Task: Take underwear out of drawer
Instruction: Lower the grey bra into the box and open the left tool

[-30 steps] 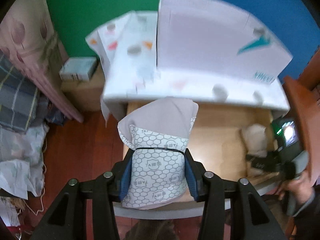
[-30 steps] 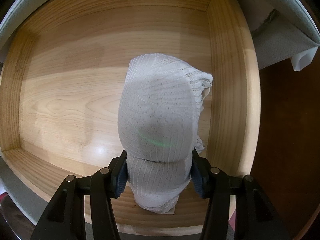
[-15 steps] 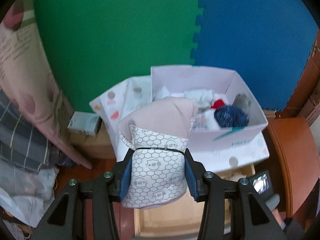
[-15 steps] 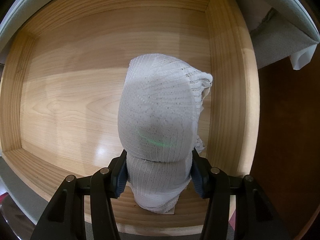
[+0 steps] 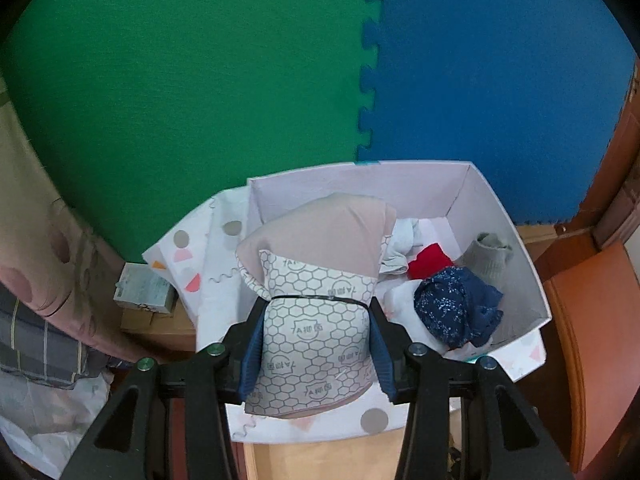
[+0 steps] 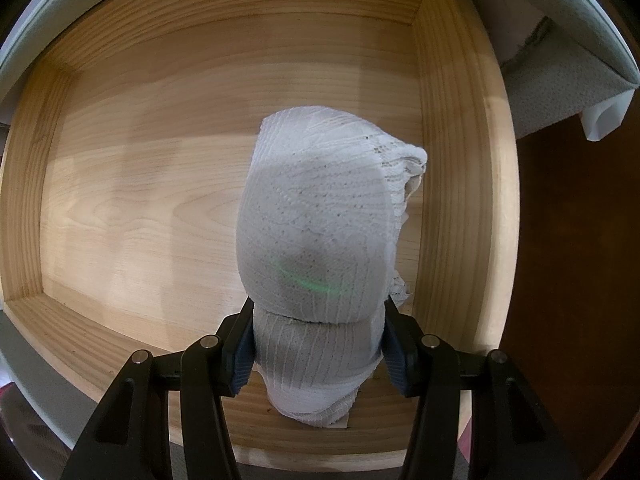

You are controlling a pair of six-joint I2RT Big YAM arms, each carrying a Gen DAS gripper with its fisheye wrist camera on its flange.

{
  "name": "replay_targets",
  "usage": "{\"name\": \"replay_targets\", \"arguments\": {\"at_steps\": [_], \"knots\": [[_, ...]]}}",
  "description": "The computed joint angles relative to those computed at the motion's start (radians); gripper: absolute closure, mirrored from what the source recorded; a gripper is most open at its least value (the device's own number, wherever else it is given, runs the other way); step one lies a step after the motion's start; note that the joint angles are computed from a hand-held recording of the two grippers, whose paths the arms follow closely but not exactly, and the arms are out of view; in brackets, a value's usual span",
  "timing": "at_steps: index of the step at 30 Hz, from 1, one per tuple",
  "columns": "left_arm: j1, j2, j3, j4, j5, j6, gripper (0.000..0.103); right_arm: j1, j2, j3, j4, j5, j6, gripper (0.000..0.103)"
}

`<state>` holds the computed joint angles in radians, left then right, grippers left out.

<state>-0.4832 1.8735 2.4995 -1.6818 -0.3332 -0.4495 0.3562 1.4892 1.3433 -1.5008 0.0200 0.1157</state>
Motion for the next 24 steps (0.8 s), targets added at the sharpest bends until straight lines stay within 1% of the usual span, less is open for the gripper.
{"name": "replay_targets", "arguments": {"at_steps": [1, 7, 10, 11, 14, 17, 19, 21, 22, 24], "knots": [[0.002, 0.019, 0.009, -0.008, 0.002, -0.003, 0.056, 0.000, 0.000, 0.000, 0.000, 0.000, 0.001, 0.052], [0.015, 0.030, -0.065, 0.004, 0.014, -0.022, 0.056, 0.002, 0.003, 0.005, -0.003, 0.000, 0.004, 0.052], [0.025, 0.012, -0.113, 0.028, 0.032, -0.035, 0.055, 0.004, 0.003, 0.007, -0.005, 0.000, 0.007, 0.051], [0.028, 0.006, -0.126, 0.036, 0.045, -0.036, 0.053, 0.004, 0.003, 0.008, -0.006, 0.001, 0.007, 0.051], [0.029, 0.006, -0.125, 0.026, 0.044, -0.043, 0.053, 0.006, 0.004, 0.010, -0.008, 0.001, 0.009, 0.051], [0.029, 0.005, -0.119, 0.018, 0.032, -0.069, 0.052, 0.010, 0.005, 0.012, -0.012, 0.006, 0.010, 0.051], [0.029, -0.019, -0.148, 0.048, 0.031, -0.077, 0.052, 0.012, 0.006, 0.014, -0.014, 0.005, 0.014, 0.051], [0.030, -0.031, -0.150, 0.062, 0.045, -0.078, 0.051, 0.014, 0.006, 0.015, -0.015, 0.007, 0.016, 0.051], [0.031, -0.038, -0.152, 0.069, 0.057, -0.074, 0.048, 0.016, 0.007, 0.016, -0.017, 0.008, 0.017, 0.051], [0.029, -0.043, -0.143, 0.068, 0.062, -0.069, 0.048, 0.020, 0.010, 0.018, -0.019, 0.011, 0.019, 0.050]]}}
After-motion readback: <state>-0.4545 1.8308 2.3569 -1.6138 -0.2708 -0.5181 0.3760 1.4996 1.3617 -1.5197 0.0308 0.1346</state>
